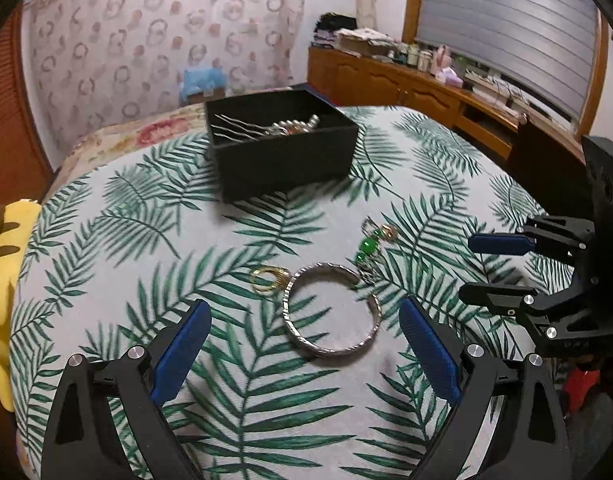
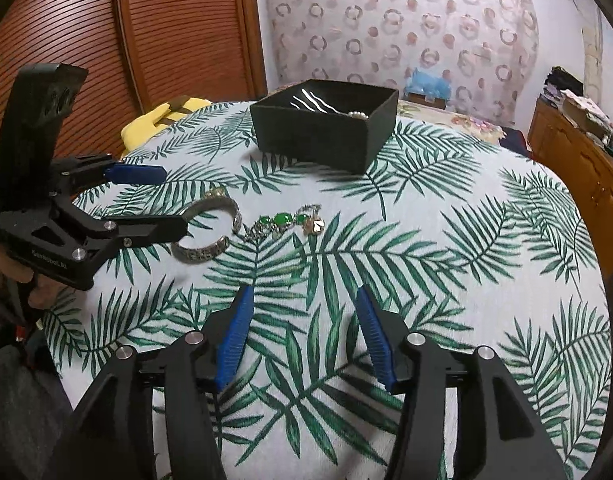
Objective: Organize jewelry
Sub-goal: 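Move both open grippers back over the remaining jewelry on the cloth, then close the left gripper on the silver bangle while the right gripper grasps the green jade pendant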
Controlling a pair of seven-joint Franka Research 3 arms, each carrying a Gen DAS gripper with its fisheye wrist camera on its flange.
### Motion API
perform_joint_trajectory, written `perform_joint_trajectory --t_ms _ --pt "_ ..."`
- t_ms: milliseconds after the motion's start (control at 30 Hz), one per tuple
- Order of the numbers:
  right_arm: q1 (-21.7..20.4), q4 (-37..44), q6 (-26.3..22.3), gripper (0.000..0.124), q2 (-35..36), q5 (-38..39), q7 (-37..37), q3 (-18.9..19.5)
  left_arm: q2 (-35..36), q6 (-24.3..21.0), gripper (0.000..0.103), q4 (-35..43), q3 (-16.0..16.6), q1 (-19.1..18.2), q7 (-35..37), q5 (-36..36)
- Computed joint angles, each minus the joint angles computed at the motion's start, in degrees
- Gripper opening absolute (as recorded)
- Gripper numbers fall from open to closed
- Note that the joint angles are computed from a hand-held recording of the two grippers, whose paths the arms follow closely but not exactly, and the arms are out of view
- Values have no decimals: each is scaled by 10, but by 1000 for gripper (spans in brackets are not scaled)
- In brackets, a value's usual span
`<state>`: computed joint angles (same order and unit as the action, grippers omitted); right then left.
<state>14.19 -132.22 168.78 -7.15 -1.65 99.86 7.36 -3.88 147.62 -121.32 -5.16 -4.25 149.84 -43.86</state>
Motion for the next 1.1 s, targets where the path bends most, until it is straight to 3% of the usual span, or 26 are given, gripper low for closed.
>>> perform_joint_trajectory --t_ms 167,233,500,633,900,1100 --pt "7 -5 14 56 1 27 -15 -6 -3 -5 90 -5 -2 -4 12 5" --pt "4 -7 18 56 0 24 -12 -4 -3 -10 79 -5 -2 -4 11 11" --pt "2 -10 21 56 -1 30 -17 -1 2 4 68 -12 -8 -10 5 47" --pt "-3 -10 17 56 -2 15 -7 3 4 14 57 -14 -9 -10 10 43" --pt "6 18 -12 56 11 6 -20 -2 -21 11 56 -30 8 -11 46 -31" --pt "19 76 -33 38 46 14 -65 -11 -29 13 56 -31 20 -8 53 -64"
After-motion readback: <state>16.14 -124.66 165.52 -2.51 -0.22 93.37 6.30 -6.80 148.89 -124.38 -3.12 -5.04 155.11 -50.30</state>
